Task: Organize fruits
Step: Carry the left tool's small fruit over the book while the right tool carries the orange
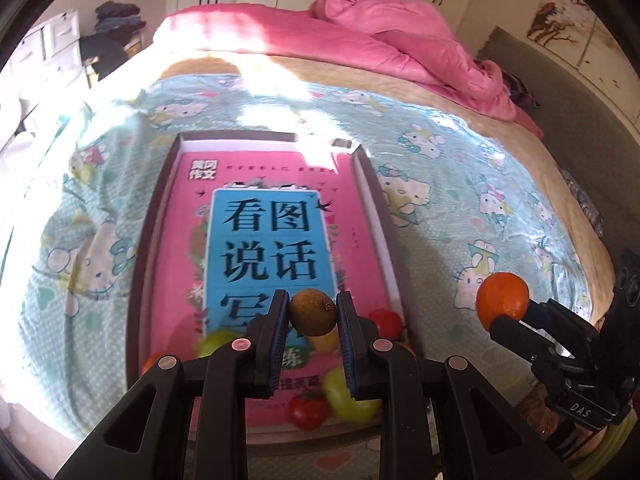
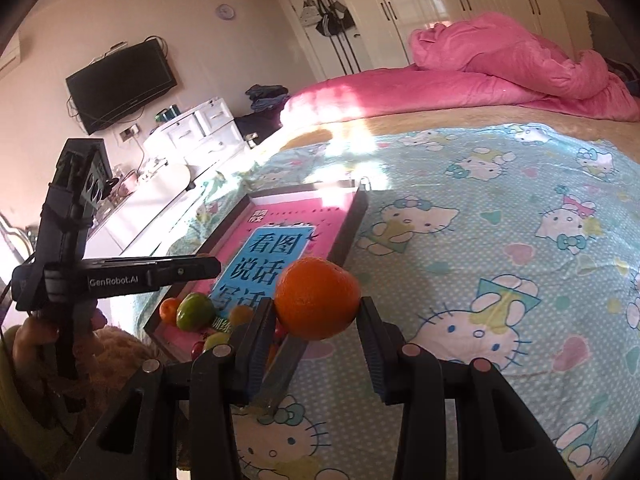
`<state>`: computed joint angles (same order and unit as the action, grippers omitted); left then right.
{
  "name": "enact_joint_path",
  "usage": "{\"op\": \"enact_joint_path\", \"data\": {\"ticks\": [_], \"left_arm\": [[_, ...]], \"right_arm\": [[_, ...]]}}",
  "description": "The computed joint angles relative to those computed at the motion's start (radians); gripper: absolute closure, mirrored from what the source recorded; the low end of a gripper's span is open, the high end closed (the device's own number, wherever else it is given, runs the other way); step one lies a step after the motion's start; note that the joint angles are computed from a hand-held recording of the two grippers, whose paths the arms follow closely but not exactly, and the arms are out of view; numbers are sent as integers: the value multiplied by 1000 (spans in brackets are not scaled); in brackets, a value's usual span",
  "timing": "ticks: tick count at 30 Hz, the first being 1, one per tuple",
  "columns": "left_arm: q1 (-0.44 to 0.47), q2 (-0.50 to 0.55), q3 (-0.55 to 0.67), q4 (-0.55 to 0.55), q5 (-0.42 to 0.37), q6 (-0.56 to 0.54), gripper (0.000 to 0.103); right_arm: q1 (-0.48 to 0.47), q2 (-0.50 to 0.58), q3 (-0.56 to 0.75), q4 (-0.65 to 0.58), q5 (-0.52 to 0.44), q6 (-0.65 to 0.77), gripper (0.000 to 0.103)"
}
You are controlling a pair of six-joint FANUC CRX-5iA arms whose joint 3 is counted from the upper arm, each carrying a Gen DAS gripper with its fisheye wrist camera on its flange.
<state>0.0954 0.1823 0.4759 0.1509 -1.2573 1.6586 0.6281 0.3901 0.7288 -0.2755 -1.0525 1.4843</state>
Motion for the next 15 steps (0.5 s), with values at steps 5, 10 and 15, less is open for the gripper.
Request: {"op": "enact_joint_path", "data": {"ticks": [5,10,15], "left_arm": [[31,-38,-62,19,-2,10,78],[34,-59,-98,25,-6,-6,78],[20,-59,-129,35,-11,-25,78]], "right_arm": [[32,25,34,-11,-36,44,61],[54,53,70,-23,-62,78,61],[70,90,116,-33,-99,100,61]]}}
